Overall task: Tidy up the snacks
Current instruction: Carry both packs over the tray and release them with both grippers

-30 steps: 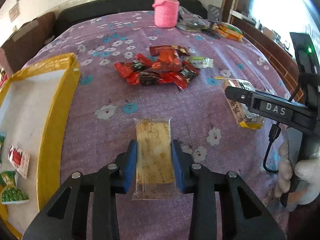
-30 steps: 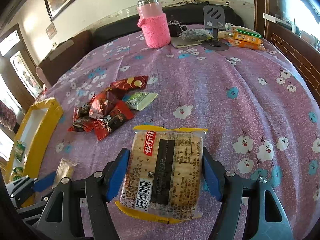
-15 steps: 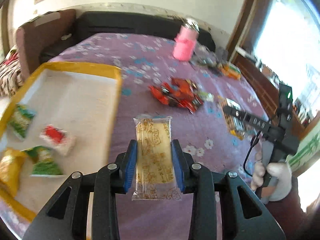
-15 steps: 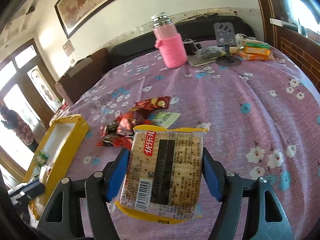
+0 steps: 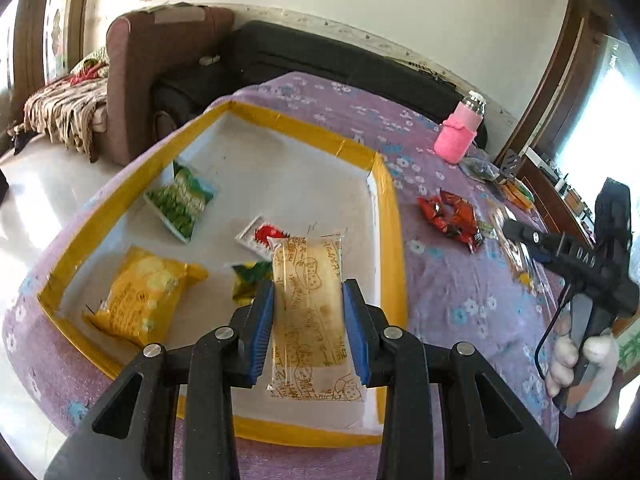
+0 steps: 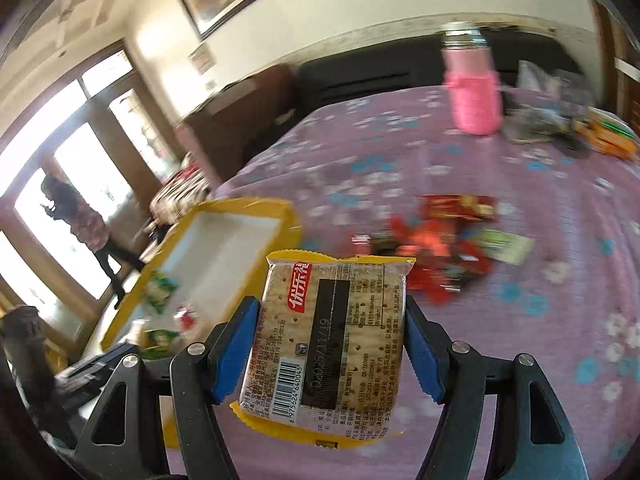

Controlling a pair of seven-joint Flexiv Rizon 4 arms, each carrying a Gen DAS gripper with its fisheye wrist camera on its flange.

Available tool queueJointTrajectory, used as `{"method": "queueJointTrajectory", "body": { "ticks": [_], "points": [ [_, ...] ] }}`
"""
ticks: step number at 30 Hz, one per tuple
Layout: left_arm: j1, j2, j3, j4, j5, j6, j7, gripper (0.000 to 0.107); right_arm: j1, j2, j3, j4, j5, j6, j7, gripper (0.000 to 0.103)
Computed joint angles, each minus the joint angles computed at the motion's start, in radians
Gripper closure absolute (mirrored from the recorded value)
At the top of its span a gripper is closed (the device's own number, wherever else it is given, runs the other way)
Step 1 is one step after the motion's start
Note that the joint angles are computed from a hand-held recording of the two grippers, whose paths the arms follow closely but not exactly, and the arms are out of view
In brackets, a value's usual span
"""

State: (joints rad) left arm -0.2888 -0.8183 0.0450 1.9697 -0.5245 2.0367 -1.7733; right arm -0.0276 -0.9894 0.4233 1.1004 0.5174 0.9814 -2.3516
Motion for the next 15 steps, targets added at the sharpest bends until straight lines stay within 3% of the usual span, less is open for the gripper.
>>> {"method": "queueJointTrajectory", "body": {
  "ticks": [8,15],
  "points": [
    [0.039,-0.004,-0.015,0.021,0.017,-0.018,-0.031,0.075,0.109,0.024,-0.005,0.030,-0.050,-0.023,-0.001,0.033],
    [0.177,-0.010,-0.118,0.046,0.164,0.036,-0.103,0.071,0.234,-0.026,-0.066,-0.011,-0.161,-0.022,0.097,0.033]
  ]
}}
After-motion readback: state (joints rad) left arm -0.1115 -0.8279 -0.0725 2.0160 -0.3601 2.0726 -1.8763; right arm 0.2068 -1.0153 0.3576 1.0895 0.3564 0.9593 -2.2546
